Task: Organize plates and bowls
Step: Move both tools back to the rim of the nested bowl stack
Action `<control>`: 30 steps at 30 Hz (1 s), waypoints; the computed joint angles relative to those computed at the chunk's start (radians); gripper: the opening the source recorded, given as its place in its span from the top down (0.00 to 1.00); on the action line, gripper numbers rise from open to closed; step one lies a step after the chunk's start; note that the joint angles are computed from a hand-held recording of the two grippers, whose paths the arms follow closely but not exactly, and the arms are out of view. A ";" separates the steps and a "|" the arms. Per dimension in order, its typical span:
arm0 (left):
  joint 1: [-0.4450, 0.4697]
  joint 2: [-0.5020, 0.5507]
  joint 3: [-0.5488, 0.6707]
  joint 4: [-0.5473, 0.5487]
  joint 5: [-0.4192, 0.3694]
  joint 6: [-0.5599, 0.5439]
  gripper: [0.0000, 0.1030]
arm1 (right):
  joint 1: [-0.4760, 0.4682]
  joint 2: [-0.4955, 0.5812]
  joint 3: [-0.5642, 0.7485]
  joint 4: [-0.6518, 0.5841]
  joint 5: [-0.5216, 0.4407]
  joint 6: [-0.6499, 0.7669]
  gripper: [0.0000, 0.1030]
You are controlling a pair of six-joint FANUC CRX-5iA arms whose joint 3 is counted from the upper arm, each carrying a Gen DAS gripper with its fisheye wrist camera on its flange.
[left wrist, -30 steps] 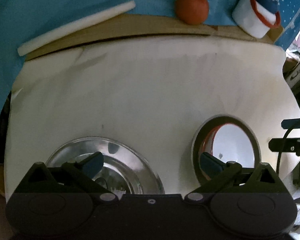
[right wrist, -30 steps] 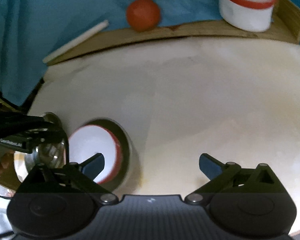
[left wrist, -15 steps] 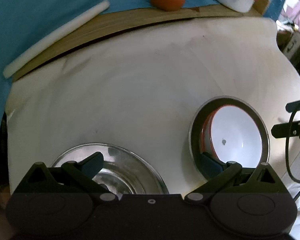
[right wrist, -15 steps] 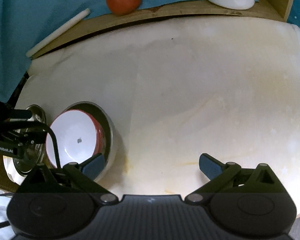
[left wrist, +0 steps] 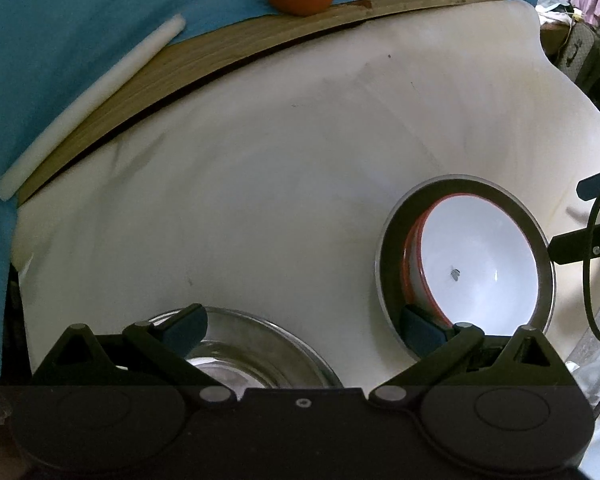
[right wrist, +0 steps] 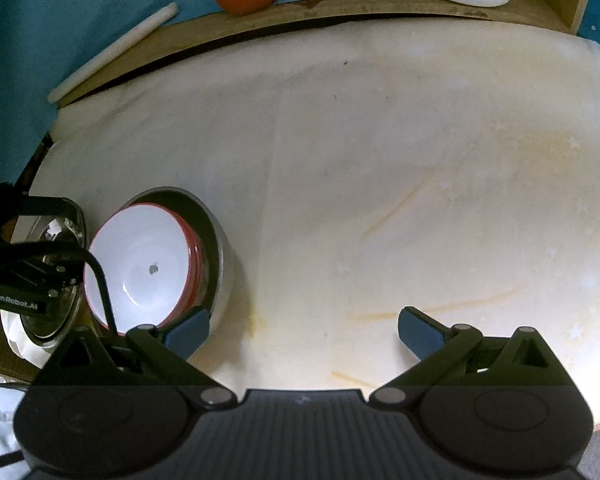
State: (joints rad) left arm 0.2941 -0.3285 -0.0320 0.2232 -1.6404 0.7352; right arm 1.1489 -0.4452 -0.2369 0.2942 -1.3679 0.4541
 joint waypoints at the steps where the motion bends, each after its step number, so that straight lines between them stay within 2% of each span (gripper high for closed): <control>1: -0.002 0.002 0.001 -0.001 0.000 0.001 0.01 | -0.001 0.001 0.001 -0.001 0.001 0.002 0.00; 24: -0.010 -0.008 -0.013 0.003 0.012 -0.031 0.01 | -0.027 -0.009 -0.003 -0.027 0.013 0.050 0.00; 30: -0.003 -0.010 -0.022 0.018 0.012 -0.045 0.05 | -0.030 0.000 0.000 -0.034 0.017 0.070 0.00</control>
